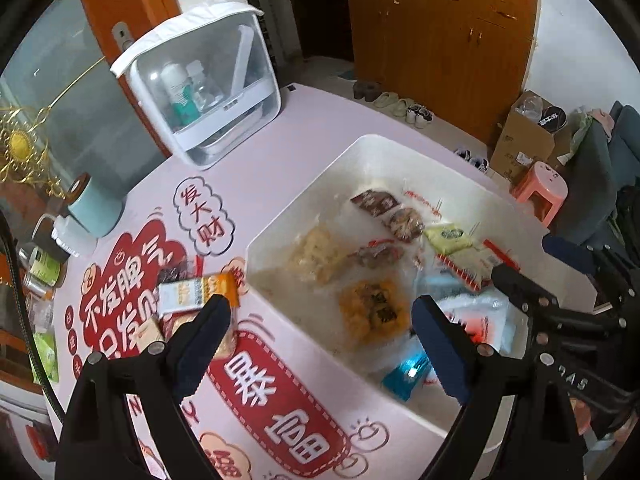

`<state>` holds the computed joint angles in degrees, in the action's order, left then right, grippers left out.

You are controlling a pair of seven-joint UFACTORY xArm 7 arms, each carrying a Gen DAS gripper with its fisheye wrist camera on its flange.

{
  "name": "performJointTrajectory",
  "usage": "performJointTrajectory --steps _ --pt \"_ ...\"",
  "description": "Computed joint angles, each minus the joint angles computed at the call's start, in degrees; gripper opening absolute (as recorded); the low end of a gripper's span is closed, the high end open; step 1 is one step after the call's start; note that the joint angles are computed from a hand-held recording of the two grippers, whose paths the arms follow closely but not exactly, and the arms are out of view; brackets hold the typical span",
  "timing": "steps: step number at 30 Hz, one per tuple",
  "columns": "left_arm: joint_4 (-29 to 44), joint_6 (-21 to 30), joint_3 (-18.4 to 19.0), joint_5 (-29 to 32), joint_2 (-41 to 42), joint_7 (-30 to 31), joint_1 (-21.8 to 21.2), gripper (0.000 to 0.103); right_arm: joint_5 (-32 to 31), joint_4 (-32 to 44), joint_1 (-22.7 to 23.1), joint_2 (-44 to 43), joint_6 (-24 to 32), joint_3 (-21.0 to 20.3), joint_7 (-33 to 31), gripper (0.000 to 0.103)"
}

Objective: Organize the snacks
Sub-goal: 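Open both grippers to drop the two snacks into the bin, withdraw, then grasp the white-orange oat bar with the right gripper while the left grasps the brown cracker bag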

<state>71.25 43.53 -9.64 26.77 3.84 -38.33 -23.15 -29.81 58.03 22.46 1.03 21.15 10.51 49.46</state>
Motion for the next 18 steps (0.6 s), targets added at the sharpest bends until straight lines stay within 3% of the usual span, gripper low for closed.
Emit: performJointTrajectory --steps 8,18 --pt "-13.7 -1.6 -0.8 -3.9 -10.3 -0.2 2.4 0.091 4.8 0.0 3.5 1.9 0.3 2.2 -3.8 0.074" --pt "-31.4 -3.1 0.0 -10.1 -24.5 2.4 9.0 0.091 7.3 9.7 10.3 10.1 2.4 2.3 -9.1 0.074"
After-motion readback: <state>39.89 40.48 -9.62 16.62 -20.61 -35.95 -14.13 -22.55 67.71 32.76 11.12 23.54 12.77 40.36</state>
